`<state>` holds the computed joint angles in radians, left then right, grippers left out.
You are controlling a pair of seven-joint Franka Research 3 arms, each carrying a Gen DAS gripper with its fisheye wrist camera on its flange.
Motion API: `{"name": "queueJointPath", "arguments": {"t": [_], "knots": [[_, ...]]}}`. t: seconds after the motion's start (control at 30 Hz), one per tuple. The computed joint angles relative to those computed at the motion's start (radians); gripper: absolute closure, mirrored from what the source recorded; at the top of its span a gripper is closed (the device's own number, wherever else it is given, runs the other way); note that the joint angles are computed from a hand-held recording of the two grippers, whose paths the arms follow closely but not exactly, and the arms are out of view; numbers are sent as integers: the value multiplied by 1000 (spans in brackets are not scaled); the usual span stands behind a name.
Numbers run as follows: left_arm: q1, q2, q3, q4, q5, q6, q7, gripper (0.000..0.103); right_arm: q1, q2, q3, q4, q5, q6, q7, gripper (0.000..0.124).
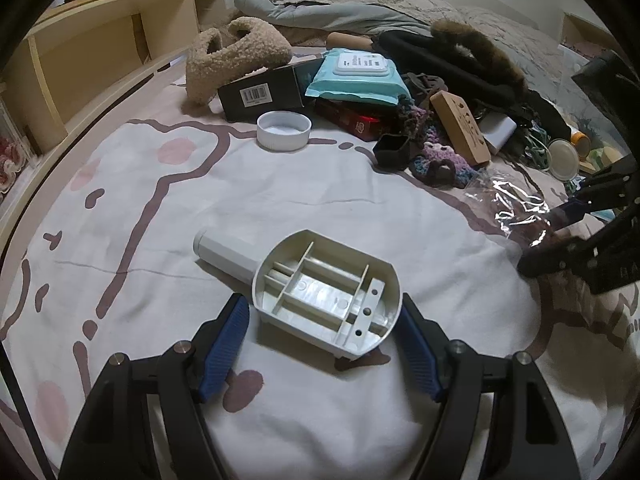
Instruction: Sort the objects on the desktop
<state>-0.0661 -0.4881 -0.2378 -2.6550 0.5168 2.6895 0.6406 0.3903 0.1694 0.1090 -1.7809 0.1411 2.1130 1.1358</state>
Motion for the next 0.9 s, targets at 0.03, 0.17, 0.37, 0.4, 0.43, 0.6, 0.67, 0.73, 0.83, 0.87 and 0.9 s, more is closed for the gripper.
{"name": "queueJointPath", "arguments": {"t": [0.03, 0.17, 0.37, 0.4, 0.43, 0.6, 0.67, 0.73, 0.83, 0.87, 0.9], "knots": [[0, -1, 0, -1, 1, 2, 0, 36, -4, 0, -2, 2, 9, -4, 0, 79], [2, -3, -6, 1, 9, -1, -9, 38, -16, -4, -7, 6, 31, -10, -4, 87], [3, -25, -1, -8, 4, 15, -24, 38, -31, -25, -11, -7, 48, -12, -17, 89], [3, -29, -1, -9, 3, 16, -25, 38, -33, -29, -12, -10, 50, -12, -20, 89], [4, -35, -2, -10, 3, 17, -28, 38, -36, -35, -13, -13, 53, -12, -21, 89], [-1, -62, -1, -4, -6, 8, -19, 38, -52, -72, -17, -28, 81, -9, -38, 89], [-7, -71, 5, 1, -17, 4, -11, 38, -59, -96, -20, -35, 98, -6, -39, 89], [-12, -85, 10, 5, -26, 4, -2, 38, -61, -132, -18, -52, 112, -1, -28, 89], [-9, -108, 1, 20, -26, -6, 4, 38, -50, -180, -6, -78, 125, 23, 11, 89], [-9, -118, -1, 27, -24, -5, 6, 38, -54, -206, -11, -95, 137, 27, 6, 89], [-8, -125, -5, 32, -22, -5, 7, 38, -54, -212, -10, -91, 144, 32, 13, 89]]}}
